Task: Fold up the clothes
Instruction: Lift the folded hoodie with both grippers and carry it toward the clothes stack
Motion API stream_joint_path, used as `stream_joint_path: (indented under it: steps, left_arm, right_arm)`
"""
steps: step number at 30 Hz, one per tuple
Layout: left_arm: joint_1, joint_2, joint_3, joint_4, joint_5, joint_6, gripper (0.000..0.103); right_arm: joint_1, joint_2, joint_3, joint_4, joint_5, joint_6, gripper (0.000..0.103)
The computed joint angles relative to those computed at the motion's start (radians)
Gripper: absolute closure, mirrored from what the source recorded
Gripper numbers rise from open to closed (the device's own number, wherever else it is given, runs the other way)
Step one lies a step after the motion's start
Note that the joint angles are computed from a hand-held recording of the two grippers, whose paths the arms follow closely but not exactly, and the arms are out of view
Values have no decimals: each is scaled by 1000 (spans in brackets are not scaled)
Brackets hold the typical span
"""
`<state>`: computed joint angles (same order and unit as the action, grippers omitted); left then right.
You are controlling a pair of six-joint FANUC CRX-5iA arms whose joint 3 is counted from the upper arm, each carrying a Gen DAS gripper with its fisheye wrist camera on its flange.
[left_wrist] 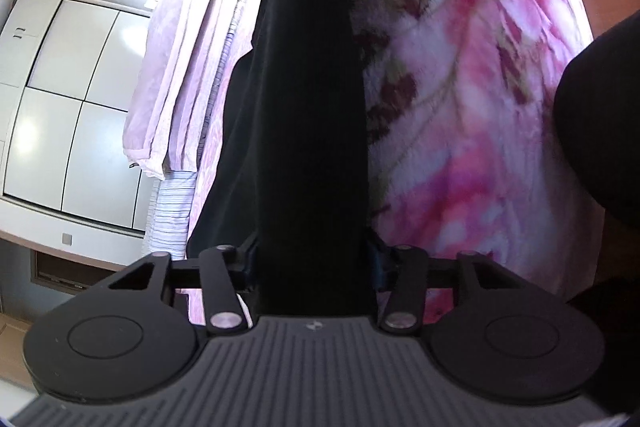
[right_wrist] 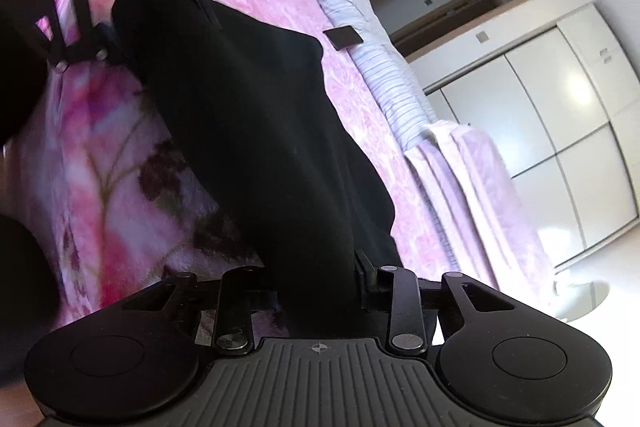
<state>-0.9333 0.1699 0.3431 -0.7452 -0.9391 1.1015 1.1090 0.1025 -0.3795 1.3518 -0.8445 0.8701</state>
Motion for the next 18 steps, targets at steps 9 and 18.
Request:
stream_joint_path:
  steps: [9, 18]
  left_arm:
    - [73, 10, 27, 162, 5, -90, 56]
    - [160, 155, 419, 403, -372, -272, 71]
  right_arm:
    - [-62, 52, 77, -146, 73, 269, 57]
    - [-46, 233, 737, -752, -317, 831, 81]
